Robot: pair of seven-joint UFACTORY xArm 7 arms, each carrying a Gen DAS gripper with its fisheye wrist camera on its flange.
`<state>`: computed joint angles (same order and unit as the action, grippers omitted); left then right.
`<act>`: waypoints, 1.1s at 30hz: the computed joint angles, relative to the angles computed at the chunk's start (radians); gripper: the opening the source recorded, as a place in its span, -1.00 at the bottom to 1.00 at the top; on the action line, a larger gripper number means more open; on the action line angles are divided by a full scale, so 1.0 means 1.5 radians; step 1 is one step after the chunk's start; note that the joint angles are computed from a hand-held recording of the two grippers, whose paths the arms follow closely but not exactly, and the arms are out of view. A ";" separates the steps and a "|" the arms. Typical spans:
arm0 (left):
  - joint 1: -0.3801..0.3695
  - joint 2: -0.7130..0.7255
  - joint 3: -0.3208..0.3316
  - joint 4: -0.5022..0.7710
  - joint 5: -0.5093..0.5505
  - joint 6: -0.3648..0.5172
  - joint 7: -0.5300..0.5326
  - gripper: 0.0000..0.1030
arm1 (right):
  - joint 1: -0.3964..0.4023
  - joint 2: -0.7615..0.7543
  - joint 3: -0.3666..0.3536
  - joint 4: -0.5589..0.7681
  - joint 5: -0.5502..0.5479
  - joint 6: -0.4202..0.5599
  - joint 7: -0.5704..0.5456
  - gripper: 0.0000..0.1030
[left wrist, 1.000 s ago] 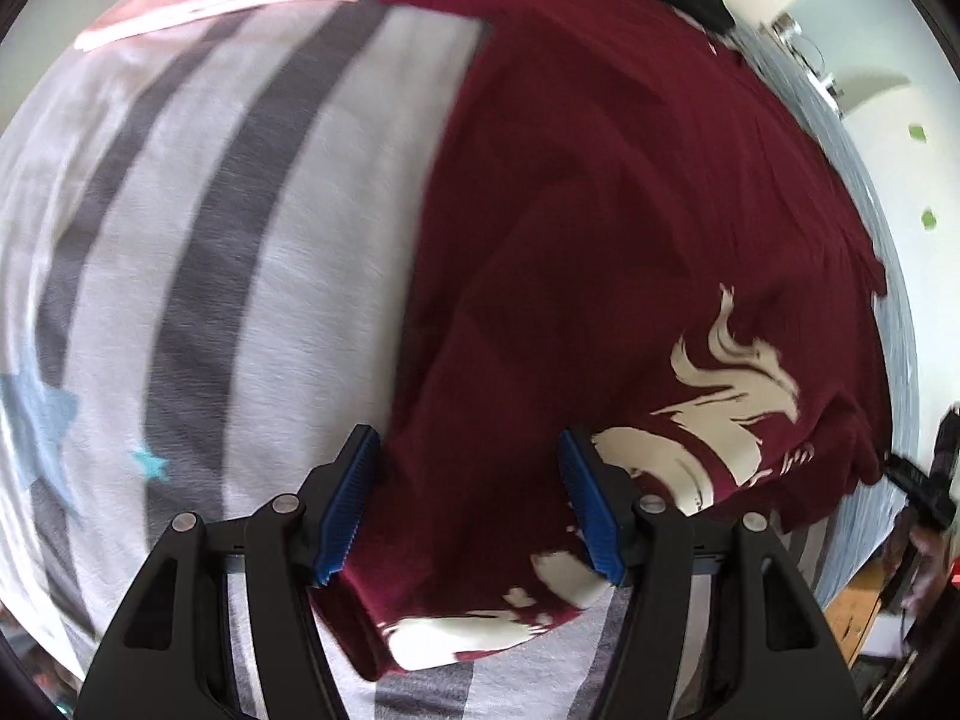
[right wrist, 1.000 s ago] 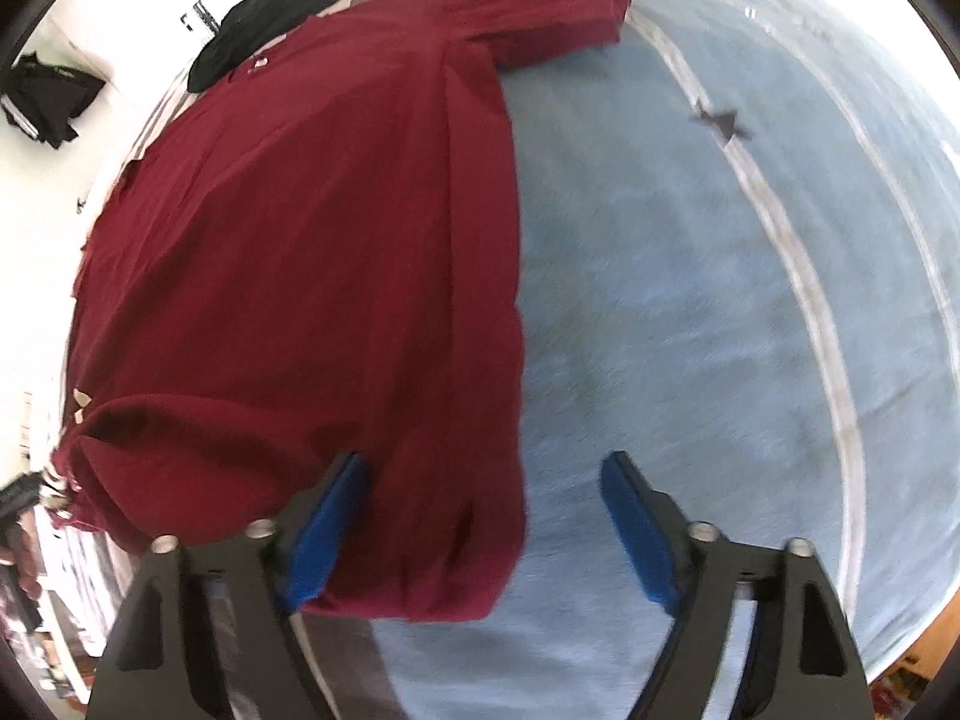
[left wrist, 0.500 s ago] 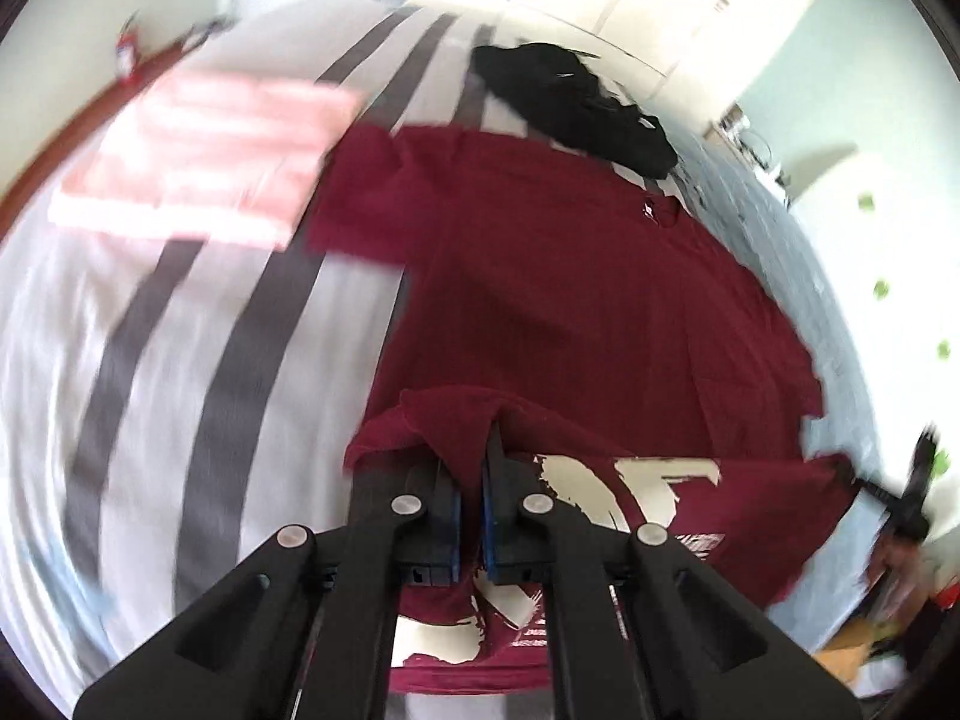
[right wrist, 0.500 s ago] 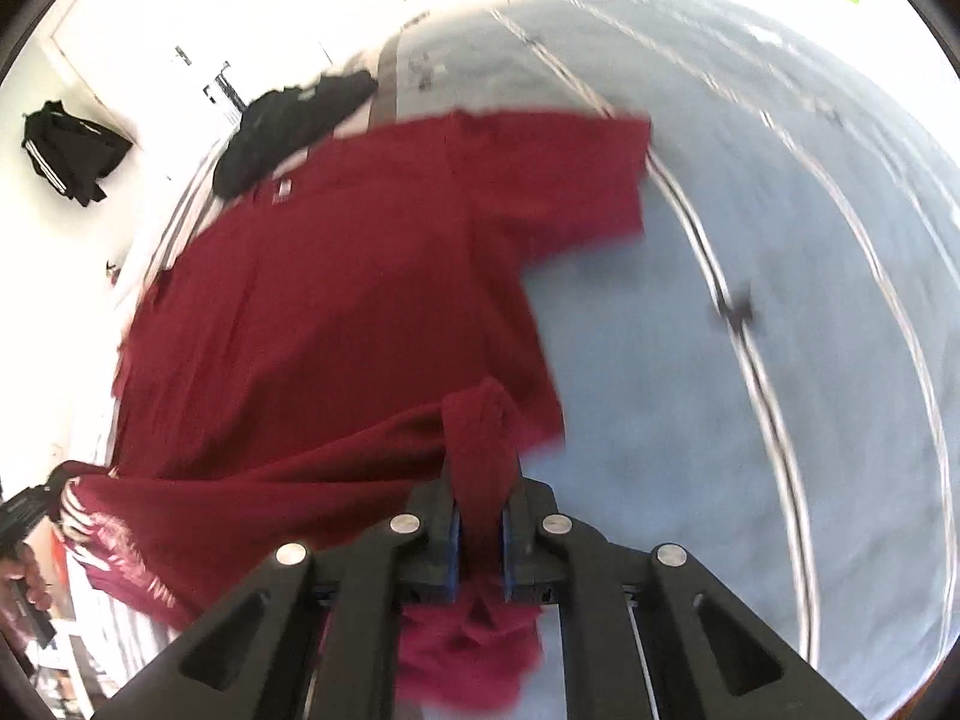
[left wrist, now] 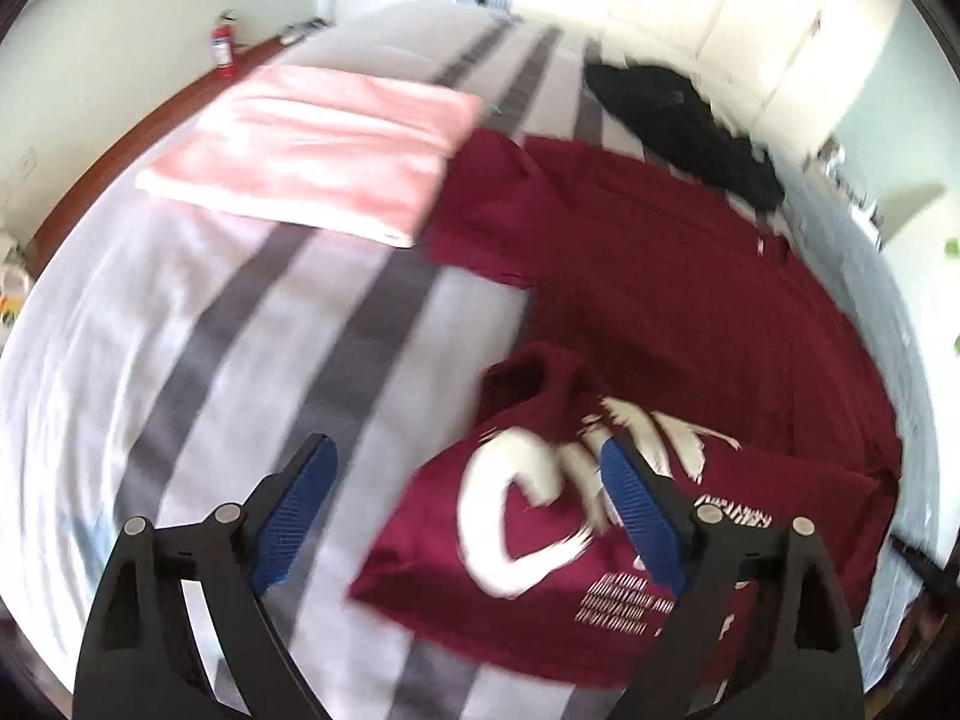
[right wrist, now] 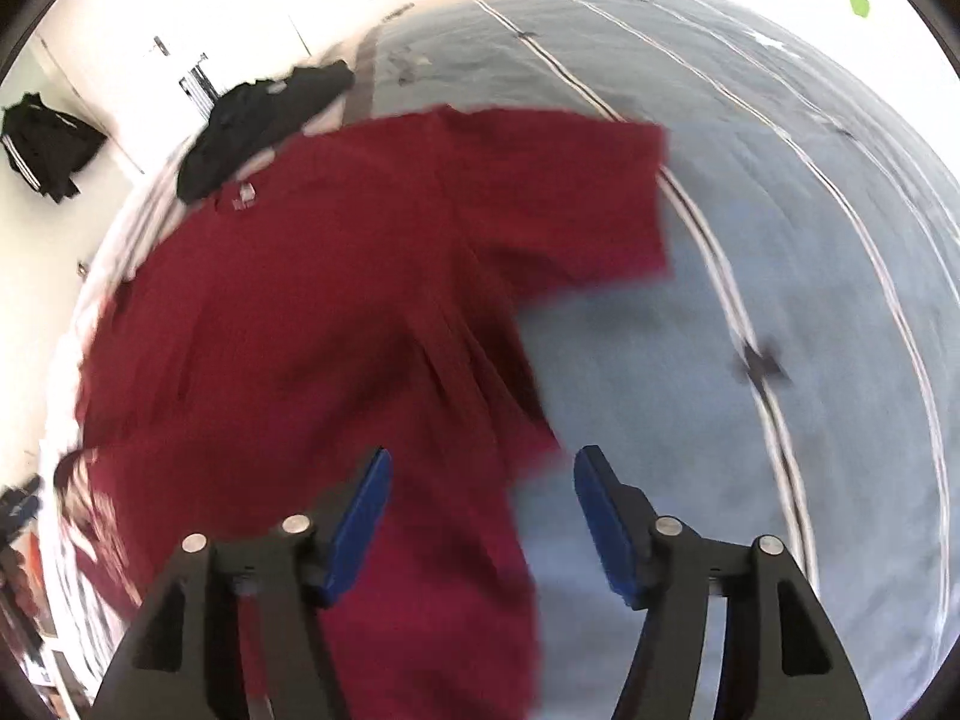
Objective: Fold clothes
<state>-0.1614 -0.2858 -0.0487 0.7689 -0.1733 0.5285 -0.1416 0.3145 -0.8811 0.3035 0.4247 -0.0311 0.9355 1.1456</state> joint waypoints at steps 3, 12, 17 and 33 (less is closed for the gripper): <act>-0.006 -0.038 0.019 -0.036 -0.014 0.037 0.045 0.71 | 0.048 -0.047 0.006 -0.033 0.046 0.032 0.020 0.18; 0.003 0.044 -0.009 -0.032 0.057 0.007 0.084 0.64 | 0.087 -0.003 0.033 -0.042 0.051 -0.007 0.034 0.17; -0.016 0.079 0.002 -0.006 -0.007 0.030 0.162 -0.86 | 0.088 0.025 0.011 -0.045 0.045 -0.044 0.021 -0.75; -0.011 -0.343 0.035 -0.108 -0.081 0.329 0.145 -0.95 | 0.134 -0.246 0.018 -0.005 0.103 0.299 0.025 -1.00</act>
<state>-0.1784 -0.8007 0.0036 0.6065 -0.2946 1.0223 0.0756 0.5162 -1.2503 0.3301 0.4168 0.1234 1.3836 1.1831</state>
